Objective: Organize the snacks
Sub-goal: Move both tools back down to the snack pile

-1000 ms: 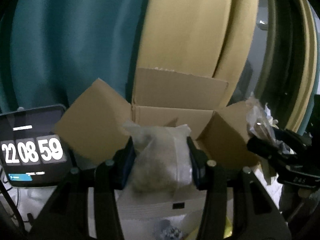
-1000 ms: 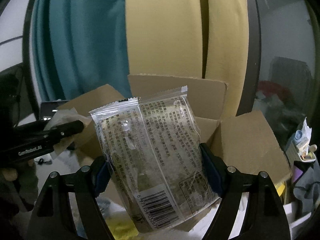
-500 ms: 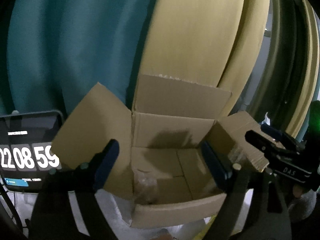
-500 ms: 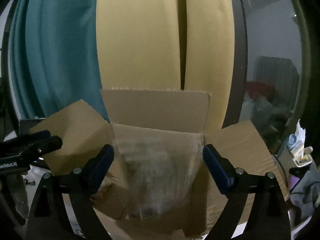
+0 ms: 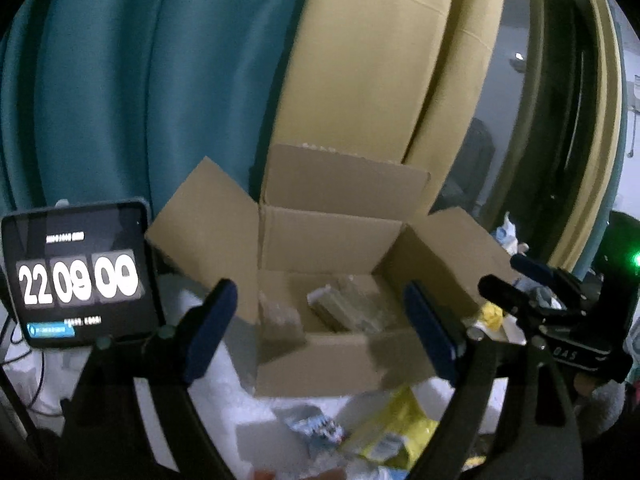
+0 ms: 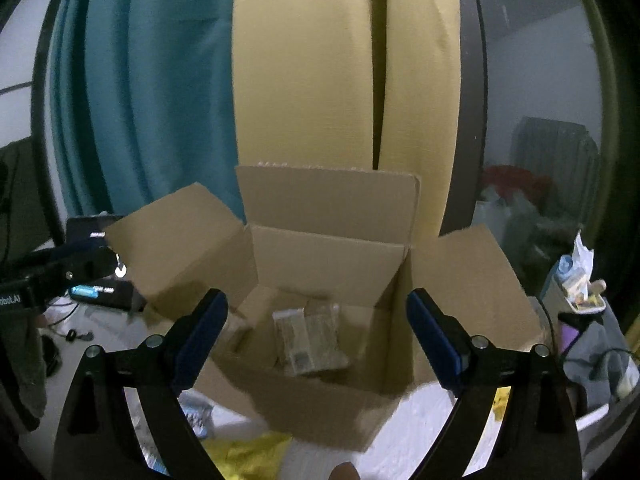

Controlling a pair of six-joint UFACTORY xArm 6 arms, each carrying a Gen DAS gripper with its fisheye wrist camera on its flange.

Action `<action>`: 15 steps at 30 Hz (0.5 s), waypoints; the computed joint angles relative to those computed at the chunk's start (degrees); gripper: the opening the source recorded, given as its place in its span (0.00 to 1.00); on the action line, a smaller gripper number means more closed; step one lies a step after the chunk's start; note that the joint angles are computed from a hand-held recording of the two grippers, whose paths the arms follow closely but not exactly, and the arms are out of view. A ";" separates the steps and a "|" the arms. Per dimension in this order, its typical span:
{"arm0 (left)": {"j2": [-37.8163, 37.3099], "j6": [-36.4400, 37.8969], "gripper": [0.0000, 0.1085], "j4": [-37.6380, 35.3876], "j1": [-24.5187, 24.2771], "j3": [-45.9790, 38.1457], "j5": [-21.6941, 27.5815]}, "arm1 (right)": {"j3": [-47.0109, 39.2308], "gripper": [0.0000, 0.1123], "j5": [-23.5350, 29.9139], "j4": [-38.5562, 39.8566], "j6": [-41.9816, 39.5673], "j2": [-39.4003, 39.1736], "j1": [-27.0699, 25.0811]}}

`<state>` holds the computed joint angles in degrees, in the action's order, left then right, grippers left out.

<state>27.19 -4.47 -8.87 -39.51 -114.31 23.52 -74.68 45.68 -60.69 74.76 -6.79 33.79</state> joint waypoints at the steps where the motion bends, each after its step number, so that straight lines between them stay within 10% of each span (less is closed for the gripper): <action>1: -1.40 -0.08 0.80 0.18 -0.17 2.29 -0.57 | 0.79 0.83 0.31 0.11 0.25 -0.62 0.61; 15: -11.13 2.76 0.80 -2.69 -1.91 20.81 -0.79 | 11.40 0.83 -1.16 3.77 3.36 -7.07 4.47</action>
<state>16.06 -1.71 -11.55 -41.41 -93.50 22.72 -63.29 44.52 -56.92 78.12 -13.86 38.26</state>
